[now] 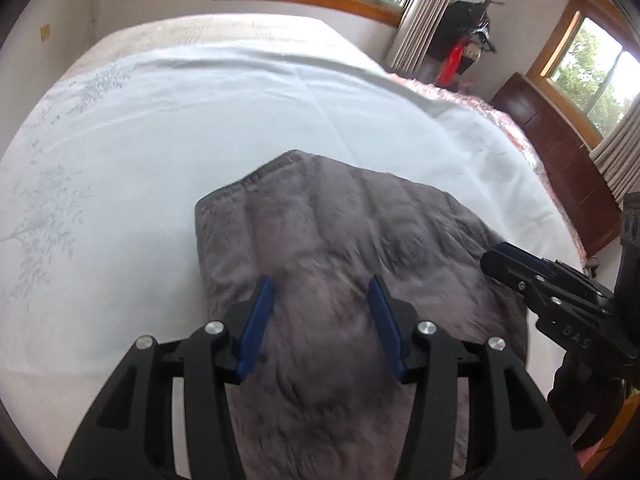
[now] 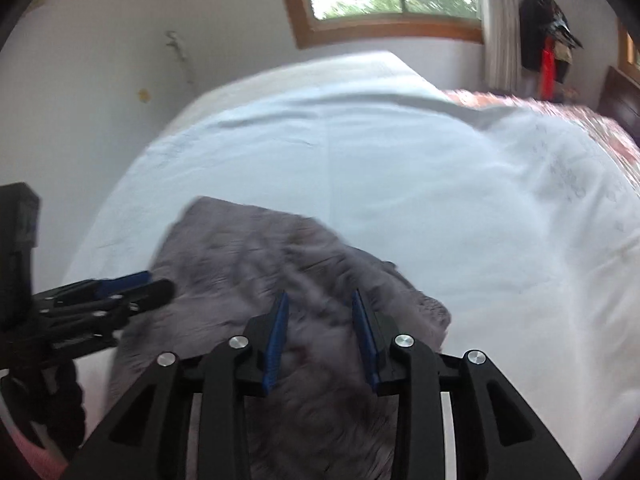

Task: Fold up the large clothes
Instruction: 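Open both tools and press the folded jacket flat, then close both tools on the bundle edge of the grey jacket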

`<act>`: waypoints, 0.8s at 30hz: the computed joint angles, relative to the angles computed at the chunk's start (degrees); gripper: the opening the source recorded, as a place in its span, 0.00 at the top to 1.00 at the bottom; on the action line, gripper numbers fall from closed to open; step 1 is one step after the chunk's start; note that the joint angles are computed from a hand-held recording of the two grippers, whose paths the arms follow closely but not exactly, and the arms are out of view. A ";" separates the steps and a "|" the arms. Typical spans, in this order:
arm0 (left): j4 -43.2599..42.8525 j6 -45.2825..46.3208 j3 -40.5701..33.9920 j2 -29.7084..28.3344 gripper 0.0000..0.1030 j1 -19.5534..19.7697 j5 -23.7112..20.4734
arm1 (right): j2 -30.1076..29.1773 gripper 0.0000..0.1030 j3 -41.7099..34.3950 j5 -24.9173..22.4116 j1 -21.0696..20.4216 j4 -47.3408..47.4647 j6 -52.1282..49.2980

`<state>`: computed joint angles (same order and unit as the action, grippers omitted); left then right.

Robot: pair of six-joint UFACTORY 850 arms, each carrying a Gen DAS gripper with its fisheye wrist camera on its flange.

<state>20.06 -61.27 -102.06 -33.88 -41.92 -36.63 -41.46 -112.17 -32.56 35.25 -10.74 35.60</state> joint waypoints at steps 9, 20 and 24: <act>-3.64 0.90 2.41 -0.14 0.49 1.13 2.99 | -1.05 0.62 2.30 1.62 -1.79 2.89 0.98; 22.16 -25.55 14.90 10.65 0.52 -8.06 0.11 | 13.42 0.62 19.49 9.82 4.10 -14.11 12.55; 27.84 -31.99 17.48 11.13 0.52 -9.94 -1.22 | 13.36 0.62 20.90 10.14 5.49 -19.37 17.89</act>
